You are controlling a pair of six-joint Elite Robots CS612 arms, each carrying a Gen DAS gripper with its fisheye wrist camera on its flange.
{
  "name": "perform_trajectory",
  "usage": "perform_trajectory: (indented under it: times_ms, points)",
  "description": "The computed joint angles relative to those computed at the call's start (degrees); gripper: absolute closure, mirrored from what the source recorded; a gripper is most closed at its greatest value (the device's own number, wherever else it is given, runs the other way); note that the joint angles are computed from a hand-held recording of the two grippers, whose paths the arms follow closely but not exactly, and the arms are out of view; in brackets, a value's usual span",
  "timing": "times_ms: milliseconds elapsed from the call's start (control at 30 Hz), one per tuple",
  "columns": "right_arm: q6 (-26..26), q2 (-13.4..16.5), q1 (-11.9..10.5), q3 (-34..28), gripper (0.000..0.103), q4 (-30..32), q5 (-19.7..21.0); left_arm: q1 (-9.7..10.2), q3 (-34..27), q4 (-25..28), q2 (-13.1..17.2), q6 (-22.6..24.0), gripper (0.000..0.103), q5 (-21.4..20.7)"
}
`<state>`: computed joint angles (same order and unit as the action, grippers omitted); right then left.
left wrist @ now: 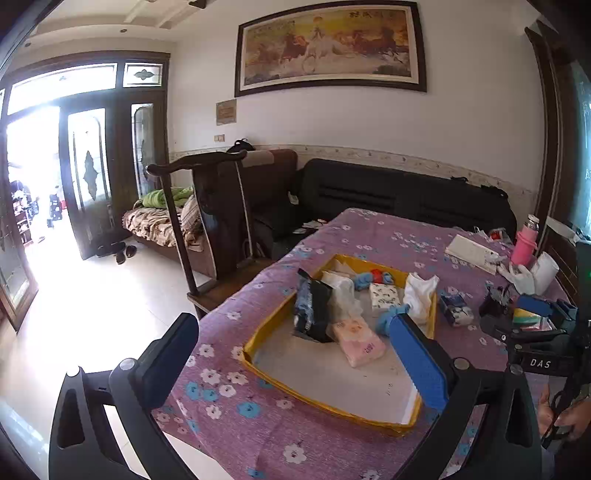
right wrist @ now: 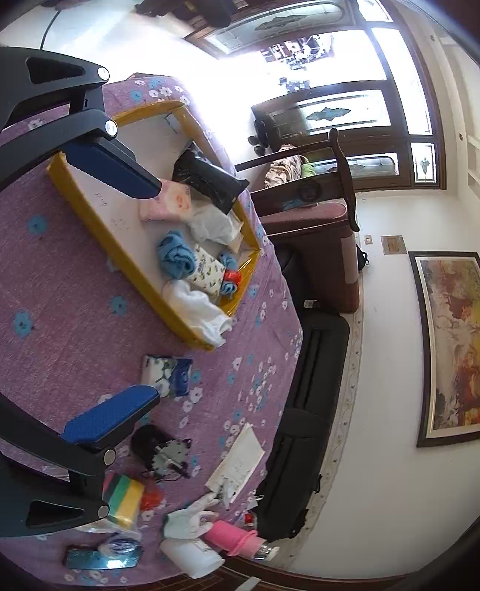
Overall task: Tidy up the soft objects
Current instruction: 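Lift both grippers away from the tray and move over the table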
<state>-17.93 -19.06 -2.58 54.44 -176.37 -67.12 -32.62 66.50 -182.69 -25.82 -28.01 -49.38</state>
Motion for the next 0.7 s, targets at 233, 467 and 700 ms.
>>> perform_trajectory:
  times_ms: [233, 467, 700]
  points:
    - [5.36, -0.04, -1.85, 1.94, 0.0, -3.44, -5.81, -0.82, -5.67, 3.57, 2.83, 3.83, 0.0, -9.2]
    - [11.71, 0.44, -4.82, 1.72, 0.001, -2.76, -10.31, -2.3, -11.45, 7.96, 5.74, 10.58, 0.0, -13.84]
    - [14.89, 2.22, -5.95, -1.89, 0.001, -3.32, -12.35, -2.51, -14.49, 12.08, 7.11, 10.59, 0.0, -15.72]
